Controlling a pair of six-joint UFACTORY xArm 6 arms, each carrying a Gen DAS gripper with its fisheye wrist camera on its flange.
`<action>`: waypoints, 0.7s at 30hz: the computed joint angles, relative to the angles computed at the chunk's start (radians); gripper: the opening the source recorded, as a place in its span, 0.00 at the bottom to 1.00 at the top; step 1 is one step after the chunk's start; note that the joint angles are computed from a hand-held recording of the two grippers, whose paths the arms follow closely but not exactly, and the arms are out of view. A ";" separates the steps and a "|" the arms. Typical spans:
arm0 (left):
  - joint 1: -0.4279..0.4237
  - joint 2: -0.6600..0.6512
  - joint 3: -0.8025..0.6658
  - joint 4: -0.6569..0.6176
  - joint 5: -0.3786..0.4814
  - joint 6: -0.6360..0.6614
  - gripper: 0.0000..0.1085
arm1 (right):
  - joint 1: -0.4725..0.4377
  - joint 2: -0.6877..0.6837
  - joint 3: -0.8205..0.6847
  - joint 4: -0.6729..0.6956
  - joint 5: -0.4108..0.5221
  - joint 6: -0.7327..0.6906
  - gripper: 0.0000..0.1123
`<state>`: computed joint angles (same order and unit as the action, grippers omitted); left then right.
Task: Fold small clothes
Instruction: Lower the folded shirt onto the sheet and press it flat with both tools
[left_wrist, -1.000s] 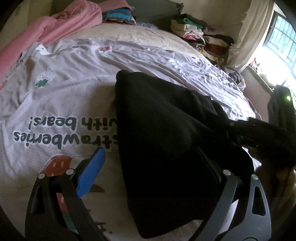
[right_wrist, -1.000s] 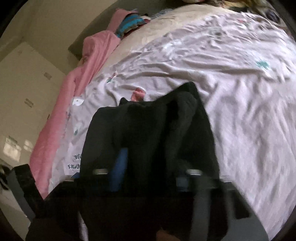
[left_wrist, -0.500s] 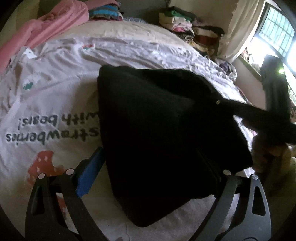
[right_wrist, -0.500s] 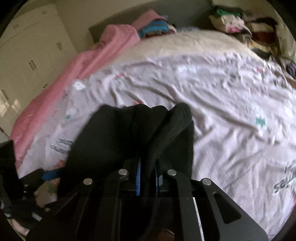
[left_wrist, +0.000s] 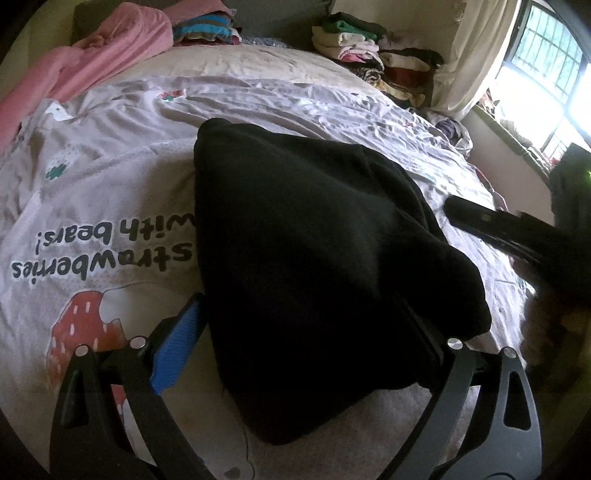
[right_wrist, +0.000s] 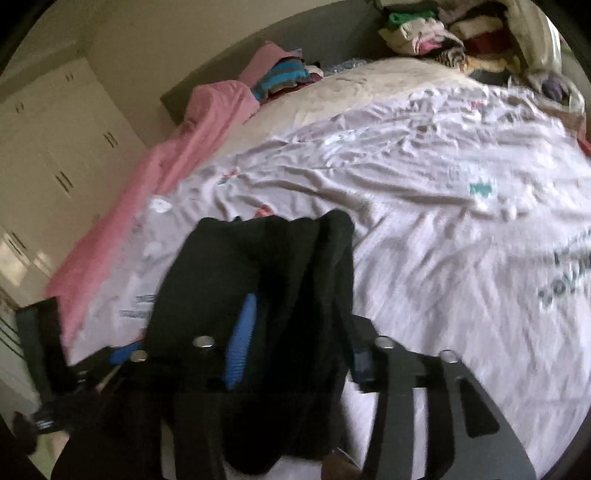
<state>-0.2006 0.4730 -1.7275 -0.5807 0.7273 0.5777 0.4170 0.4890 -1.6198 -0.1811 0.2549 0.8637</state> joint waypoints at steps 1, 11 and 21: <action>-0.001 -0.006 0.009 0.002 -0.006 0.004 0.82 | 0.005 -0.020 0.032 0.041 -0.025 -0.019 0.54; 0.003 -0.054 0.072 -0.007 -0.035 0.034 0.82 | 0.071 -0.059 0.116 0.415 -0.077 -0.249 0.69; 0.013 -0.062 0.087 0.010 -0.040 0.019 0.86 | 0.070 0.046 -0.049 0.219 0.041 -0.128 0.30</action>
<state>-0.1873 0.4105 -1.6401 -0.5708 0.6872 0.5966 0.4871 0.5346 -1.6688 0.0379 0.2959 0.7360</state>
